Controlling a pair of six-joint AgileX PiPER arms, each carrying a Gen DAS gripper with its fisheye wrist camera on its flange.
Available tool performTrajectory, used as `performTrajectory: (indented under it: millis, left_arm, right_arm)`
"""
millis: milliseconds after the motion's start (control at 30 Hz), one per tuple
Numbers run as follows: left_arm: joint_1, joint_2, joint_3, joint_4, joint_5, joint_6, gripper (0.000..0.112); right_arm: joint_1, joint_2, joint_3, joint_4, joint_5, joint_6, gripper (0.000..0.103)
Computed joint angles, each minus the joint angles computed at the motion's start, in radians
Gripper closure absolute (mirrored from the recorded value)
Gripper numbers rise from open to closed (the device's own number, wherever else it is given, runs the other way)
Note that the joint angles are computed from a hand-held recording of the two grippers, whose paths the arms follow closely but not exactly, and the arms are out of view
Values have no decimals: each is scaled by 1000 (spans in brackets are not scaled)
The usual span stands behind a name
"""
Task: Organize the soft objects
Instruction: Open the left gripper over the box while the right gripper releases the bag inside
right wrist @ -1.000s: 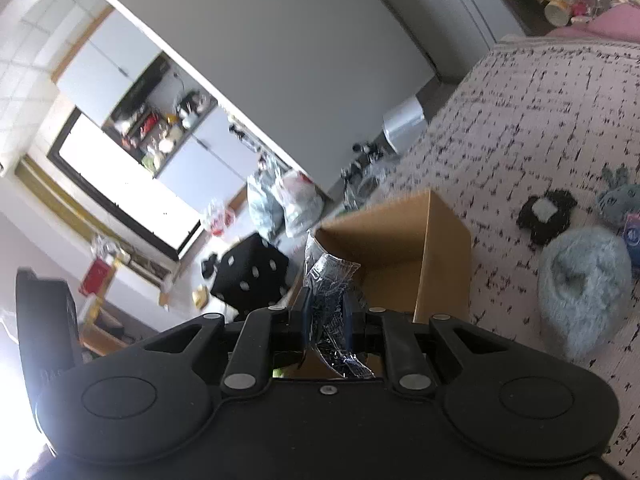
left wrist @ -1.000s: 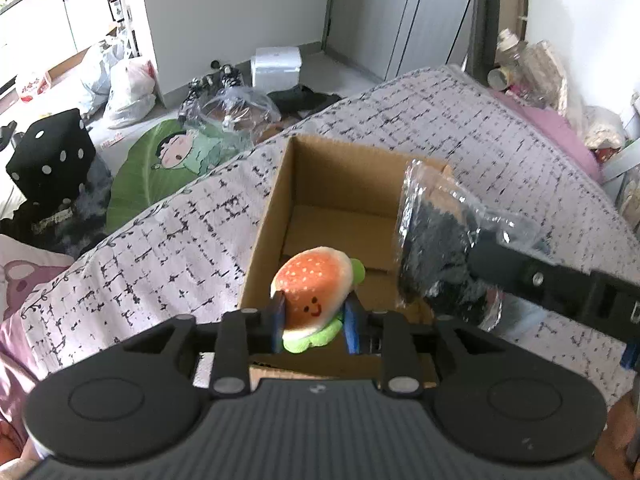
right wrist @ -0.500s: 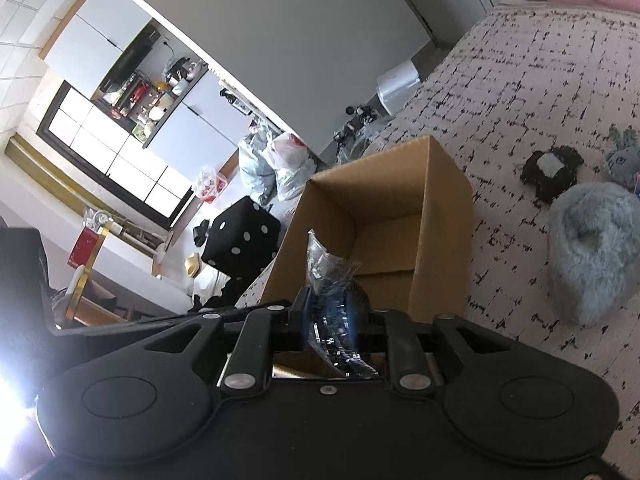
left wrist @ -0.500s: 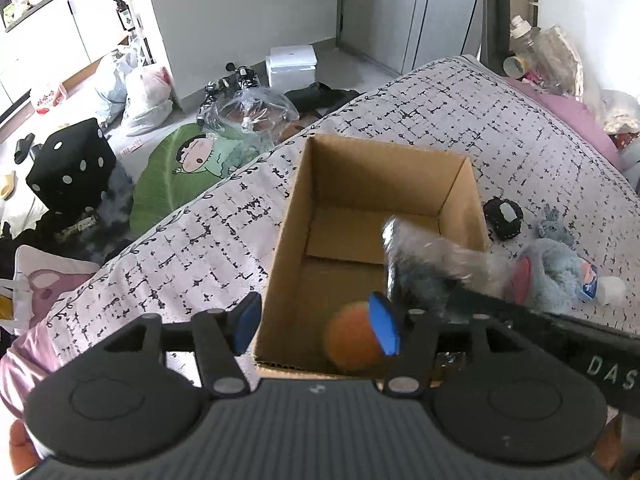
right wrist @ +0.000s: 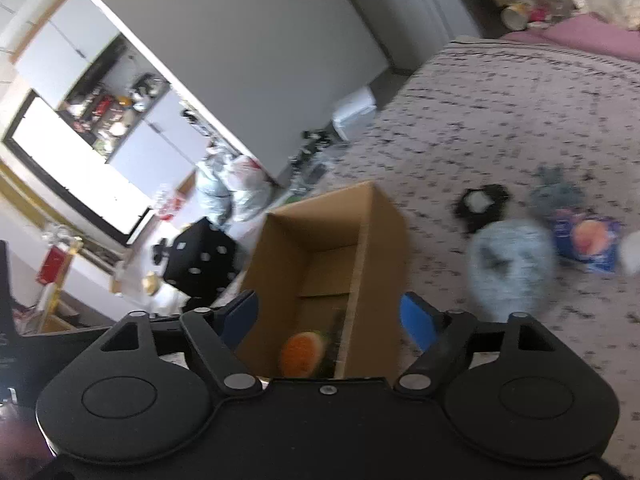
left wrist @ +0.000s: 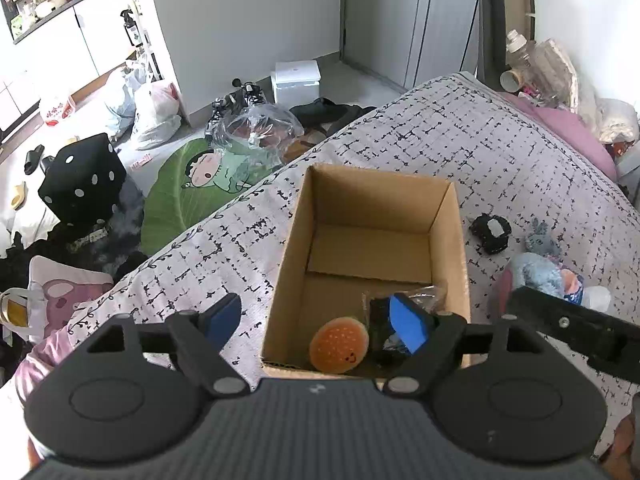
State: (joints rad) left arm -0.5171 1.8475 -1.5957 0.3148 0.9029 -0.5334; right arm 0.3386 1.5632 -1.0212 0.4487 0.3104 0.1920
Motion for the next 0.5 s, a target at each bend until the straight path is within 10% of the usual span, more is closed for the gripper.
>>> performTrajectory:
  millis: [500]
  left_arm:
    - [-60, 4, -79, -35, 29, -22, 12]
  right_arm:
    - [-127, -121, 76, -6, 45, -13, 12]
